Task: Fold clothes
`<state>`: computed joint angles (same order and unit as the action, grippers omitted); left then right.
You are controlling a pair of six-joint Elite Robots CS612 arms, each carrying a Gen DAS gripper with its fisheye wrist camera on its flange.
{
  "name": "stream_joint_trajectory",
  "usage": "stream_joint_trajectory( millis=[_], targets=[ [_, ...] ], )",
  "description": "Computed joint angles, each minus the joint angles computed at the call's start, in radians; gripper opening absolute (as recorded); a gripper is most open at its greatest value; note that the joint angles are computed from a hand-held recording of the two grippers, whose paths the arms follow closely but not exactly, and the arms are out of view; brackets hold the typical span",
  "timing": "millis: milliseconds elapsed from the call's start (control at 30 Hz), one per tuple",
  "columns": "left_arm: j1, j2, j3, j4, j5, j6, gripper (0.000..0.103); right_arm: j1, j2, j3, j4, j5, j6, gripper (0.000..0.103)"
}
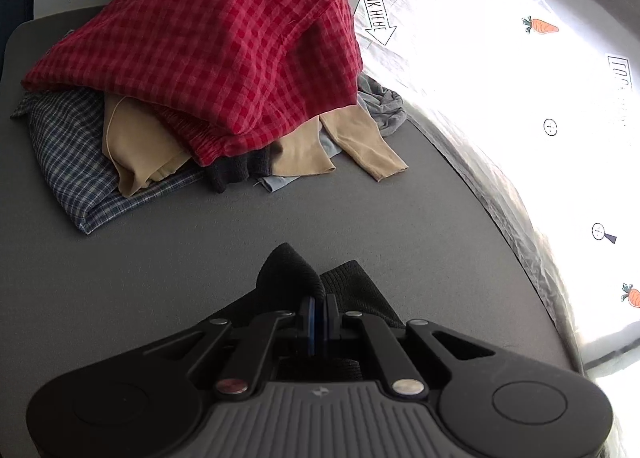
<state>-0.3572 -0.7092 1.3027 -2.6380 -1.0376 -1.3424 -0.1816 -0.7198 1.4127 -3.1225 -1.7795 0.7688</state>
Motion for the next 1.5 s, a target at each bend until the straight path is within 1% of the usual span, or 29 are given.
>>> stream_joint_trajectory(
  millis=[67,233,300,367,433,500,533,567,600,667,733,767,800,867,967,1000,1100,1200,1267,1300,1333,1367,1433,1500],
  targets=[
    [0.008,0.032,-0.056,0.029,-0.008,0.009,0.004,0.004,0.051,-0.099,0.069,0.006,-0.009,0.002],
    [0.024,0.098,-0.173,0.103,-0.017,0.043,0.004,0.024,0.186,-0.344,0.239,-0.006,-0.107,0.002],
    [0.031,0.118,-0.208,0.124,-0.024,0.062,0.004,0.026,0.232,-0.425,0.292,0.011,-0.110,0.002],
    [0.037,0.139,-0.241,0.148,-0.029,0.077,0.004,0.029,0.273,-0.501,0.344,0.020,-0.133,0.002],
    [0.043,0.160,-0.278,0.187,-0.046,0.083,0.004,0.034,0.314,-0.579,0.406,0.018,-0.183,0.002],
    [0.043,0.175,-0.300,0.212,-0.036,0.081,0.006,0.038,0.349,-0.649,0.474,0.025,-0.233,0.002],
    [0.043,0.182,-0.312,0.225,-0.030,0.079,0.009,0.039,0.366,-0.681,0.502,0.029,-0.255,0.003],
    [0.042,0.185,-0.315,0.225,-0.016,0.083,0.010,0.040,0.375,-0.693,0.498,0.033,-0.269,0.003],
    [0.040,0.183,-0.313,0.218,-0.001,0.090,0.010,0.042,0.378,-0.695,0.480,0.031,-0.276,0.004],
    [0.037,0.177,-0.306,0.201,0.028,0.109,0.011,0.046,0.375,-0.683,0.428,0.013,-0.293,0.010],
    [0.031,0.168,-0.295,0.185,0.060,0.158,0.013,0.049,0.359,-0.652,0.369,-0.011,-0.312,0.019],
    [0.028,0.164,-0.290,0.177,0.073,0.186,0.016,0.049,0.342,-0.621,0.331,-0.014,-0.319,0.019],
    [0.024,0.157,-0.279,0.159,0.071,0.217,0.017,0.048,0.325,-0.588,0.311,-0.012,-0.321,0.019],
    [0.015,0.144,-0.260,0.128,0.061,0.267,0.027,0.045,0.293,-0.526,0.272,-0.007,-0.325,0.019],
    [-0.006,0.132,-0.236,0.085,0.029,0.354,0.035,0.045,0.254,-0.449,0.246,0.004,-0.320,0.023],
    [-0.015,0.132,-0.233,0.073,-0.001,0.397,0.036,0.045,0.242,-0.423,0.240,0.010,-0.312,0.024],
    [-0.038,0.147,-0.256,0.083,-0.083,0.510,0.038,0.043,0.211,-0.344,0.220,0.047,-0.266,0.024],
    [-0.053,0.178,-0.303,0.103,-0.165,0.629,0.039,0.038,0.202,-0.305,0.212,0.078,-0.215,0.025],
    [-0.062,0.200,-0.339,0.130,-0.197,0.689,0.041,0.034,0.199,-0.289,0.199,0.101,-0.183,0.030],
    [-0.065,0.210,-0.358,0.150,-0.208,0.712,0.042,0.031,0.203,-0.288,0.185,0.119,-0.170,0.035],
    [-0.068,0.221,-0.378,0.172,-0.218,0.734,0.043,0.029,0.212,-0.297,0.178,0.129,-0.161,0.036],
    [-0.070,0.231,-0.398,0.194,-0.227,0.756,0.044,0.029,0.219,-0.305,0.179,0.128,-0.158,0.036],
    [-0.072,0.242,-0.417,0.215,-0.226,0.768,0.048,0.029,0.232,-0.320,0.175,0.116,-0.160,0.036],
    [-0.073,0.252,-0.434,0.234,-0.223,0.778,0.050,0.034,0.243,-0.336,0.179,0.080,-0.203,0.036]
  ],
)
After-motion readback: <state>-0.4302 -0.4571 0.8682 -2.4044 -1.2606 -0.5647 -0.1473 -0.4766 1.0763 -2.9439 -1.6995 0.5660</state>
